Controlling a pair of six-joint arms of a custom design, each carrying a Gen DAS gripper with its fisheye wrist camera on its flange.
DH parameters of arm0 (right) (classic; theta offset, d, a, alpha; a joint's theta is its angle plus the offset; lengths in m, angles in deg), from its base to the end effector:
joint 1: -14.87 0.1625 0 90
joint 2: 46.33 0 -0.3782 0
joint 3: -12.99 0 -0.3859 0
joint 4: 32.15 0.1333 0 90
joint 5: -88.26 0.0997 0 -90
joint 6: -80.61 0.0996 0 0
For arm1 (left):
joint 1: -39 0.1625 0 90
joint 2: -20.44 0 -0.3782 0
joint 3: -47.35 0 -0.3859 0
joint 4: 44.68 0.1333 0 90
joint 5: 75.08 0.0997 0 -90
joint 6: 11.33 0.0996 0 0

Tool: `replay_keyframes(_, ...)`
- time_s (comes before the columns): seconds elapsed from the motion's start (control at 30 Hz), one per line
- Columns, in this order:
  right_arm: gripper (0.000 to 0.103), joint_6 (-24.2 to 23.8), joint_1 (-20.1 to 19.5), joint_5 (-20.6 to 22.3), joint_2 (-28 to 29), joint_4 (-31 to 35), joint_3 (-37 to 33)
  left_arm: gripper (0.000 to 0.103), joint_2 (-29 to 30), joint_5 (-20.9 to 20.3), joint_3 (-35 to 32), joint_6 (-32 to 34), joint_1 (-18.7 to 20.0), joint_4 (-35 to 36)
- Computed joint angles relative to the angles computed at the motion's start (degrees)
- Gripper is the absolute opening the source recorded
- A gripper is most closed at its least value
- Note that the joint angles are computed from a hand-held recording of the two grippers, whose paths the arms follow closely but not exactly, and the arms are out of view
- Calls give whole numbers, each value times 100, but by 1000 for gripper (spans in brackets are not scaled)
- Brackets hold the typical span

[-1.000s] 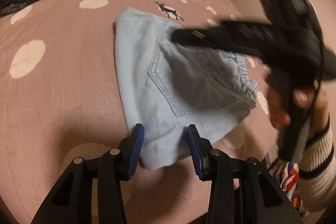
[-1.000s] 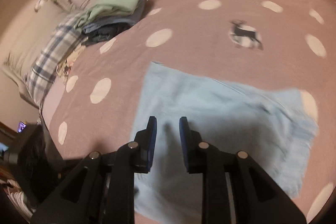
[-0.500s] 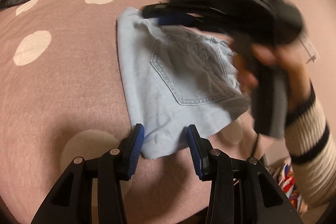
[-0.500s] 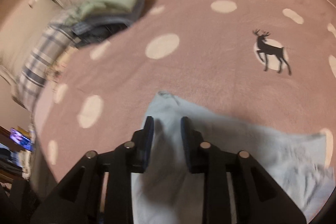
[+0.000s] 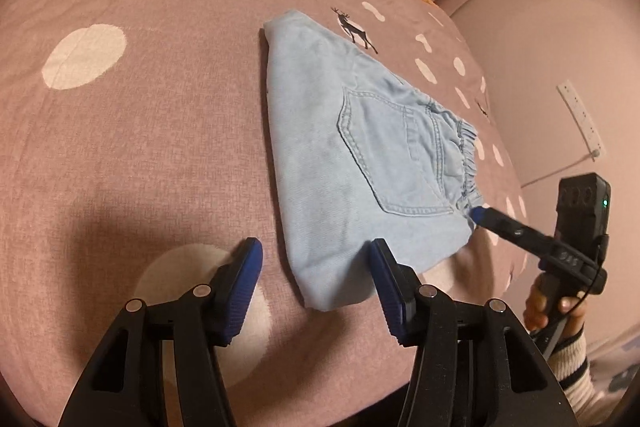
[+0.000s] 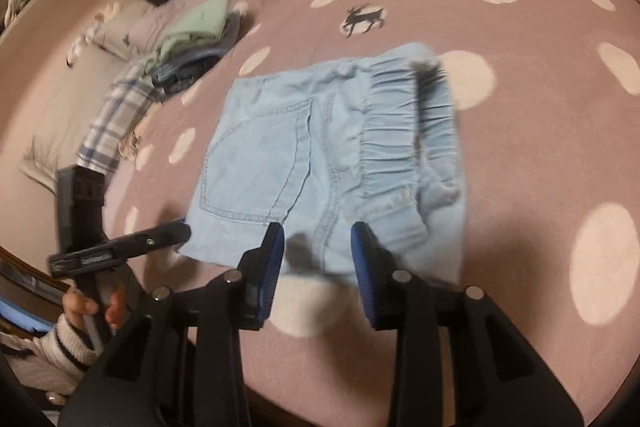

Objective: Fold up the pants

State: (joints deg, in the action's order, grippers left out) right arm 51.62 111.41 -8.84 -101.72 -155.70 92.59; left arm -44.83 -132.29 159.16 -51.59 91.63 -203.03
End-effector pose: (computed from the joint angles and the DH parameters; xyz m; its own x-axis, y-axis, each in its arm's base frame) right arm 0.1978 -0.6630 0.2342 -0.8099 -0.5565 0.1853 -0.5772 0.8124 -0.0828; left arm -0.1834 -0.5486 0.1852 -0.9672 -0.2095 -0.1436 -0.0807 0.7895 -0.6085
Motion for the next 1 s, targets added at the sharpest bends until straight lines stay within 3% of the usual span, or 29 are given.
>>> replay_keyframes(0.07, 49, 245, -100, 369, -84, 117, -54, 54, -152, -57, 130, -39, 34, -63)
replay_keyframes(0.1, 66, 346, -118, 429, -107, 46, -62, 54, -183, -62, 146, -79, 27, -80)
replay_keyframes(0.13, 72, 441, -115, 376, -126, -112, -42, 54, -227, -65, 189, -95, 21, -108)
replay_keyframes(0.27, 72, 823, -258, 523, -77, -215, -205, 54, -268, -283, 131, -47, 118, -192)
replay_keyframes(0.37, 72, 1249, -382, 407, 93, -70, -472, 54, -211, -406, 28, -56, 221, -203)
replay_keyframes(0.47, 73, 1528, -569, 754, 226, 455, -765, 54, -97, -552, -122, -34, 324, -180)
replay_keyframes(0.8, 75, 1283, -452, 862, 1030, 1361, -1806, 54, 420, -648, -827, 416, 478, 145)
replay_keyframes(1.0, 70, 1145, -265, 616, 1377, 1172, -2038, 54, 623, -603, -1133, 646, 488, 358)
